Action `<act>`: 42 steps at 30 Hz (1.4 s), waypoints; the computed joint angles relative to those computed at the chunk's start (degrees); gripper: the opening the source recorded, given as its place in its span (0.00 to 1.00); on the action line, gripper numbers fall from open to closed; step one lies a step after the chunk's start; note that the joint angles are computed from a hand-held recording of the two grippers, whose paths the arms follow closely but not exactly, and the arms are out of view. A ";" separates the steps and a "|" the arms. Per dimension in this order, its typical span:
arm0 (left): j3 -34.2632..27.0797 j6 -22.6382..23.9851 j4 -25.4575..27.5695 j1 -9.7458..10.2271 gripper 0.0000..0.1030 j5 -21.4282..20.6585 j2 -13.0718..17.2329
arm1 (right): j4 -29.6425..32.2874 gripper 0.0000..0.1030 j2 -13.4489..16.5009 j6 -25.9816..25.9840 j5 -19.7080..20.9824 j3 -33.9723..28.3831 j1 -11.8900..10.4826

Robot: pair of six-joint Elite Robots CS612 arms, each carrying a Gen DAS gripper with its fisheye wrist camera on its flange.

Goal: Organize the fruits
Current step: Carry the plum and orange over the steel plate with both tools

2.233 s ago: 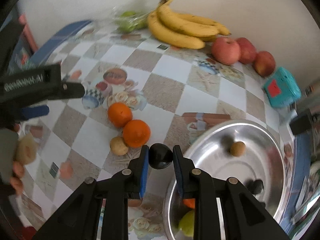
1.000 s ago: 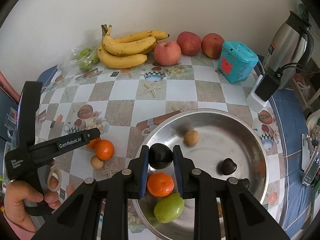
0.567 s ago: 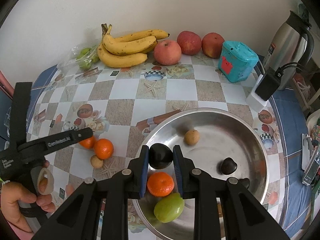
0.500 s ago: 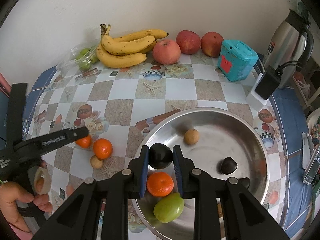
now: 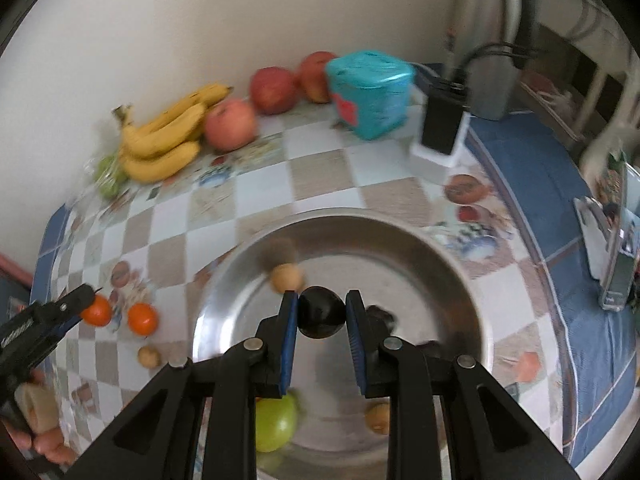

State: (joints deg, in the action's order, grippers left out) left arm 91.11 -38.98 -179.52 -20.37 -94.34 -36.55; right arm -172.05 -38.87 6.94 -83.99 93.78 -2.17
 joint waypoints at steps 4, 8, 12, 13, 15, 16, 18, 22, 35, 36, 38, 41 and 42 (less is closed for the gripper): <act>-0.97 4.17 0.77 -1.51 0.34 -1.35 0.26 | -0.05 0.24 0.49 0.35 -0.21 -0.24 -0.30; -1.82 9.54 1.33 -3.39 0.34 -1.13 0.73 | 0.71 0.24 0.94 -0.32 -0.97 -0.79 -0.07; -2.30 13.26 1.53 -4.63 0.34 -0.17 1.17 | 1.04 0.24 1.21 -1.18 -0.55 -1.12 0.06; -2.36 13.60 1.50 -4.79 0.34 -0.05 1.29 | 1.18 0.24 1.21 -1.19 -0.48 -1.13 0.06; -2.58 14.38 1.59 -5.03 0.34 -0.07 1.64 | 1.64 0.25 1.29 -1.25 -0.08 -1.26 0.02; -2.70 14.46 1.55 -5.07 0.34 -0.28 1.82 | 1.95 0.25 1.31 -1.38 0.02 -1.35 0.02; -2.98 14.39 1.36 -5.03 0.34 -1.11 2.19 | 2.28 0.25 1.38 -1.52 0.06 -1.48 0.06; -3.46 14.13 1.55 -5.06 0.34 -1.85 2.82 | 3.51 0.25 1.71 -1.79 0.48 -1.90 0.14; -4.21 12.99 3.67 -5.00 0.40 -1.84 3.47 | 6.31 0.25 2.01 -2.00 0.81 -2.62 0.25; -4.22 13.10 3.71 -5.03 0.42 -1.84 3.46 | 6.54 0.25 2.08 -2.11 0.74 -2.72 0.27; -4.22 13.06 3.88 -5.07 0.45 -1.53 3.42 | 7.15 0.26 2.18 -2.33 0.47 -2.90 0.36; -4.12 12.37 3.74 -4.87 0.45 -2.03 3.32 | 6.80 0.32 2.14 -2.14 0.33 -2.80 0.34; -4.03 12.21 3.58 -4.81 0.45 -2.03 3.22 | 6.66 0.34 2.09 -2.09 0.14 -2.76 0.36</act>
